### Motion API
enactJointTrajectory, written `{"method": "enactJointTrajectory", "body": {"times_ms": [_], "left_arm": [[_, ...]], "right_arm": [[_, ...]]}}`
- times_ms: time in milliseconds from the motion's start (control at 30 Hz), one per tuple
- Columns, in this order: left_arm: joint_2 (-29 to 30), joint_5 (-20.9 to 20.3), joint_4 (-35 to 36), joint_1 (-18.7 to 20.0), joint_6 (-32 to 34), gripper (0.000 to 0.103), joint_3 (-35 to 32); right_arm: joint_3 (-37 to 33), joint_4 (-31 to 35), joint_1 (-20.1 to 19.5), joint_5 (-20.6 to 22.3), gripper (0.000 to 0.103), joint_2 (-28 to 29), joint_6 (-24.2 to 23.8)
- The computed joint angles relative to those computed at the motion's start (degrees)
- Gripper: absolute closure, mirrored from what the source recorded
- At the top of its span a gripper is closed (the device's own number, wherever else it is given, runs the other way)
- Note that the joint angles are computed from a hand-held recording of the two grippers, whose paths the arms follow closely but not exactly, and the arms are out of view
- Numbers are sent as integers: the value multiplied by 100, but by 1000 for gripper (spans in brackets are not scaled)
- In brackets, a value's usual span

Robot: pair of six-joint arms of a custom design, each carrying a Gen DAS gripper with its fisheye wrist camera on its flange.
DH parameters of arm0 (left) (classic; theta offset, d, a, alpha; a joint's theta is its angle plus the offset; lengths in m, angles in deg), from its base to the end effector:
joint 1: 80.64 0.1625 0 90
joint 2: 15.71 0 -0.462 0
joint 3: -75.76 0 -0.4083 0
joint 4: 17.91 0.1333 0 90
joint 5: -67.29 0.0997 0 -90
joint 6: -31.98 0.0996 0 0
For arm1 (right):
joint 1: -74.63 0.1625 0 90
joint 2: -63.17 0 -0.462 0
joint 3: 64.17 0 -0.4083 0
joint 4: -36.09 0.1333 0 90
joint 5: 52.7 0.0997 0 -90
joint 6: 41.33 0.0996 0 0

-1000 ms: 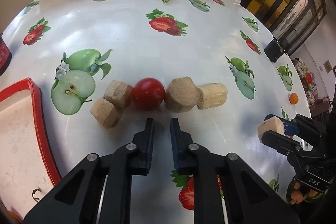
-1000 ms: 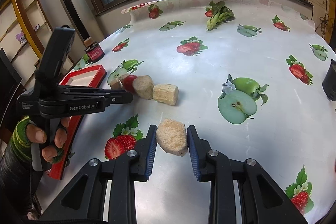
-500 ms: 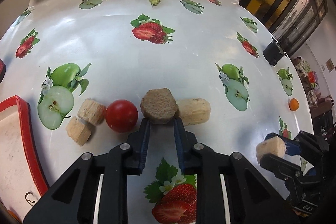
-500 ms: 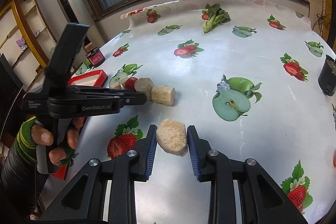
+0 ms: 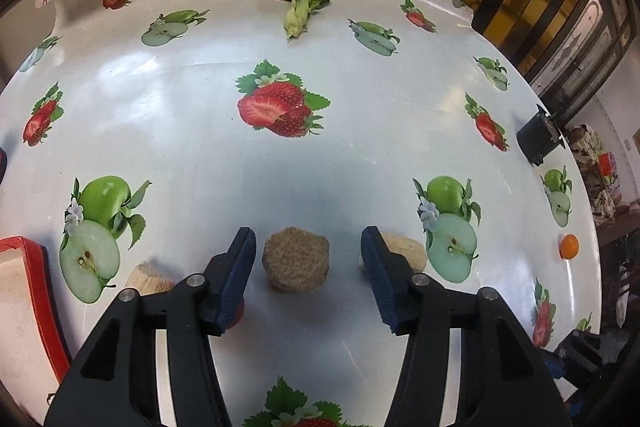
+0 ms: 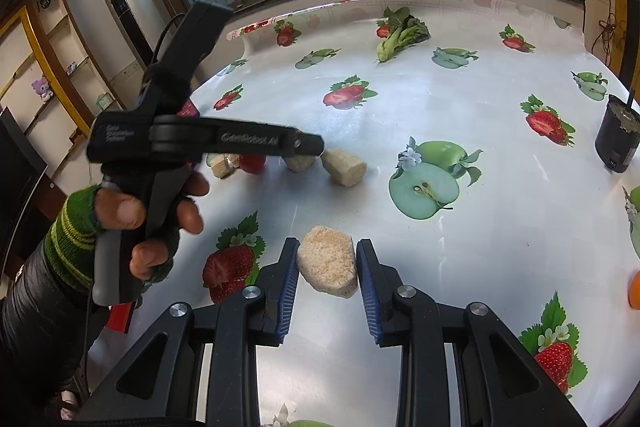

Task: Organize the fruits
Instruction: 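Grasp the round brown cork with the left tool while the right tool lifts its cork, then place the round cork in the red tray with the left tool while the right tool releases its cork there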

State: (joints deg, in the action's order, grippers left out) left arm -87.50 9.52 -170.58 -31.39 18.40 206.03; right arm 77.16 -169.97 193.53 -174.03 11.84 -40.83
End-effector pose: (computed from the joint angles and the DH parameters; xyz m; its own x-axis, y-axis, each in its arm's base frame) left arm -0.1613 -0.4728 0.1766 -0.8005 0.3306 -0.4999 0.4764 0.8571 -0.1959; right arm 0.2722 -0.3245 0.0823 -0.8620 -0.2060 0.4633 -0.4266 0.7883 -0.4434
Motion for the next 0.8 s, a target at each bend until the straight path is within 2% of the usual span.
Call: {"method": "enactJointTrajectory", "body": {"times_ms": [67, 100, 233, 367, 633, 800], "left_arm": [[15, -12, -19, 9, 21, 60, -22], [12, 53, 19, -20, 56, 72, -14], [-96, 65, 200, -85, 103, 73, 70], [-450, 94, 384, -298, 10, 73, 330], [-1661, 297, 878, -802, -466, 73, 896], [-2426, 581, 1421, -1097, -788, 73, 1126]], "right_arm": [[29, 0, -2, -3, 73, -26, 16], [44, -11, 2, -8, 73, -41, 22], [115, -93, 29, -10, 73, -117, 73], [139, -112, 155, -44, 73, -170, 112], [48, 16, 496, -139, 73, -167, 216], [-54, 138, 671, -137, 73, -58, 286]]}}
